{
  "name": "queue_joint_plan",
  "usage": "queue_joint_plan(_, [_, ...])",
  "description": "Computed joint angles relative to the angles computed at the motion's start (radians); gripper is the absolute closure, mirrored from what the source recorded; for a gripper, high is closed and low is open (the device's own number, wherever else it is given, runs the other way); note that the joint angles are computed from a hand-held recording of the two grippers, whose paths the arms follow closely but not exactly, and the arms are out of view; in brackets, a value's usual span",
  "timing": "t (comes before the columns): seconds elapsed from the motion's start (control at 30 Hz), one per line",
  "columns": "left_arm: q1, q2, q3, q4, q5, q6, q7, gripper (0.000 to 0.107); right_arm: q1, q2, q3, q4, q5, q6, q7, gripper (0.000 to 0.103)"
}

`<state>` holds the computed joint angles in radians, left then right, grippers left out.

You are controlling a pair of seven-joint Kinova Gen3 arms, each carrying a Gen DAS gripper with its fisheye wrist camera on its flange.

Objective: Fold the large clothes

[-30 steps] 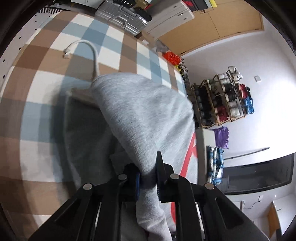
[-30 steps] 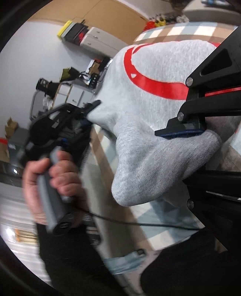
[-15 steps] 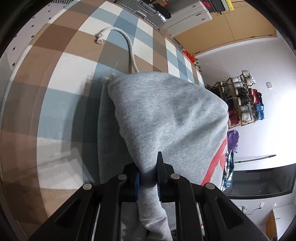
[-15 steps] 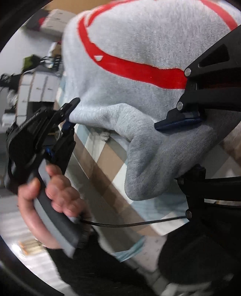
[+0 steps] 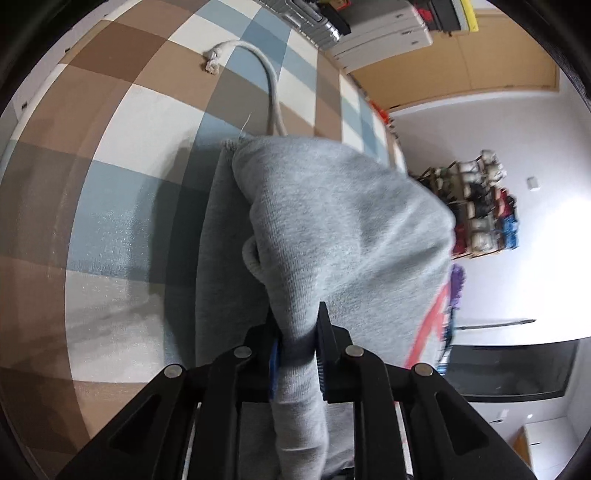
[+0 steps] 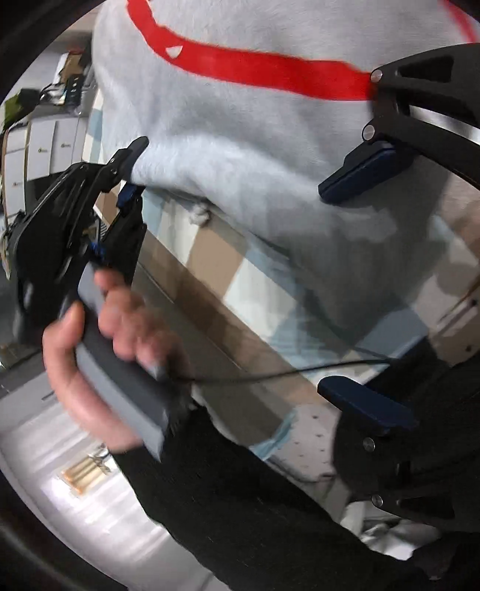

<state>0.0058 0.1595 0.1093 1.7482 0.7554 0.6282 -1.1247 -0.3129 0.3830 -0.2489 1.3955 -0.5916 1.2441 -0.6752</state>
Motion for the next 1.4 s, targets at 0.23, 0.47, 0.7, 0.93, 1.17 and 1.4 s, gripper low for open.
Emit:
queue_joint_plan(0.23, [0.109, -0.052, -0.122, -0.125, -0.137, 0.111, 0.100, 0.097, 0.271, 0.047, -0.040, -0.097, -0.257, 0.198, 0.042, 0.002])
queue_joint_plan(0.47, [0.109, -0.055, -0.102, -0.110, -0.277, 0.119, 0.300, 0.097, 0.360, 0.187, 0.034, -0.221, -0.432, 0.256, -0.137, 0.000])
queue_joint_plan(0.7, [0.158, -0.032, -0.004, -0.182, -0.269, 0.097, 0.193, 0.070, 0.359, 0.404, -0.030, -0.444, -0.431, 0.470, -0.408, 0.000])
queue_joint_plan(0.93, [0.220, 0.094, 0.010, -0.225, -0.262, 0.108, 0.174, 0.069, 0.372, 0.491, -0.089, -0.485, -0.457, 0.468, -0.522, 0.000])
queue_joint_plan(1.17, [0.130, 0.045, 0.075, 0.009, -0.058, -0.160, 0.091, 0.077, 0.401, 0.449, -0.094, -0.434, -0.453, 0.456, -0.474, 0.000])
queue_joint_plan(1.4, [0.297, 0.001, -0.042, 0.071, -0.300, -0.260, 0.309, 0.097, 0.346, 0.357, -0.048, -0.525, -0.342, 0.469, -0.500, 0.000])
